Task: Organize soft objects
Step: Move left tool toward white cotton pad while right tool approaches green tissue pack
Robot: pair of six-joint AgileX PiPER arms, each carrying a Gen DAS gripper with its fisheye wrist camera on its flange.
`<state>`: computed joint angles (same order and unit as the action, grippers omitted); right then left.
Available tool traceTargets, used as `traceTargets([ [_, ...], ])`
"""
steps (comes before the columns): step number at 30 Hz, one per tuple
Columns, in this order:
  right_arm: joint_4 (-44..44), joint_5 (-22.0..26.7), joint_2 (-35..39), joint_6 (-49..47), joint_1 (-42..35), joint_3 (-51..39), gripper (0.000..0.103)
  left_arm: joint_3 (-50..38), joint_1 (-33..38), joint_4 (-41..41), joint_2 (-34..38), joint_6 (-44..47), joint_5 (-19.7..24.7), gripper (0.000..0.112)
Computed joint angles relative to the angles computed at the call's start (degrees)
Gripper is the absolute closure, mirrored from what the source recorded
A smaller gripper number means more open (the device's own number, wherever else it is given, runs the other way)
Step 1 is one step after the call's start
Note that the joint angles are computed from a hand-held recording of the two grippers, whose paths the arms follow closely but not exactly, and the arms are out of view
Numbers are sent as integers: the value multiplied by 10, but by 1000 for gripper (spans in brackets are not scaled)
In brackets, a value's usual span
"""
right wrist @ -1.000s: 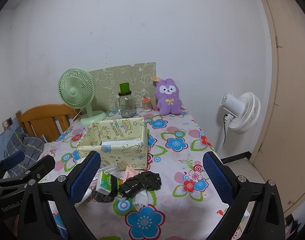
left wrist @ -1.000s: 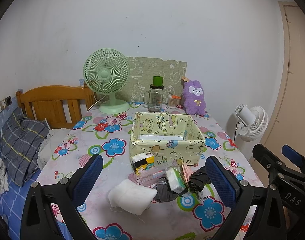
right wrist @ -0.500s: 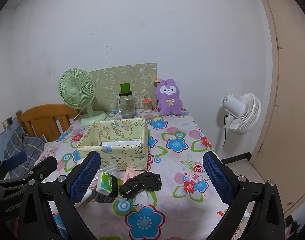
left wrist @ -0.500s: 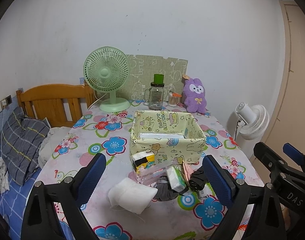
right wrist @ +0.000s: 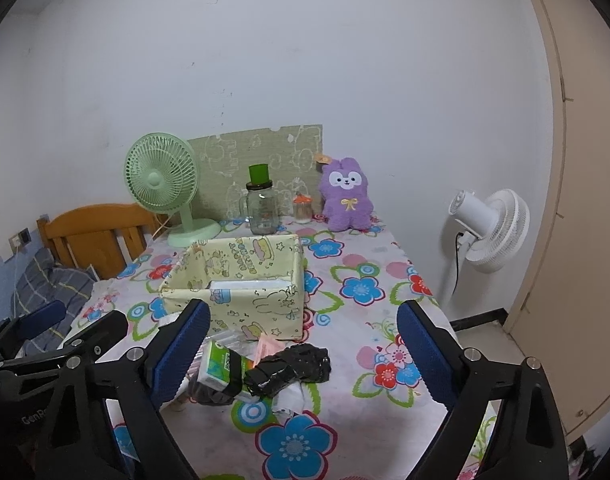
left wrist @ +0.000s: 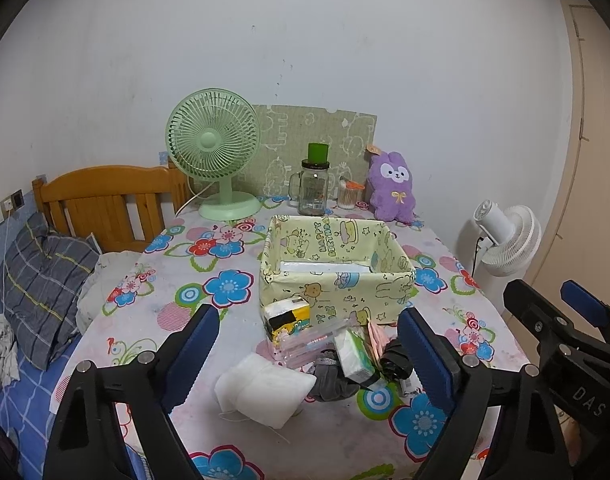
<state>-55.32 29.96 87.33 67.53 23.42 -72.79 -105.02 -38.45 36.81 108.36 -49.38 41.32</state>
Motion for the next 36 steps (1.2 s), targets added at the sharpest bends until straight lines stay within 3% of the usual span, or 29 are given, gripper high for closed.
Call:
traceTargets([
  [13, 9, -11, 13, 4, -8, -6, 9, -9, 5, -4, 15, 7, -3, 22],
  [36, 100, -30, 110, -77, -19, -62, 9, -34, 32, -86, 81, 85, -22, 22],
])
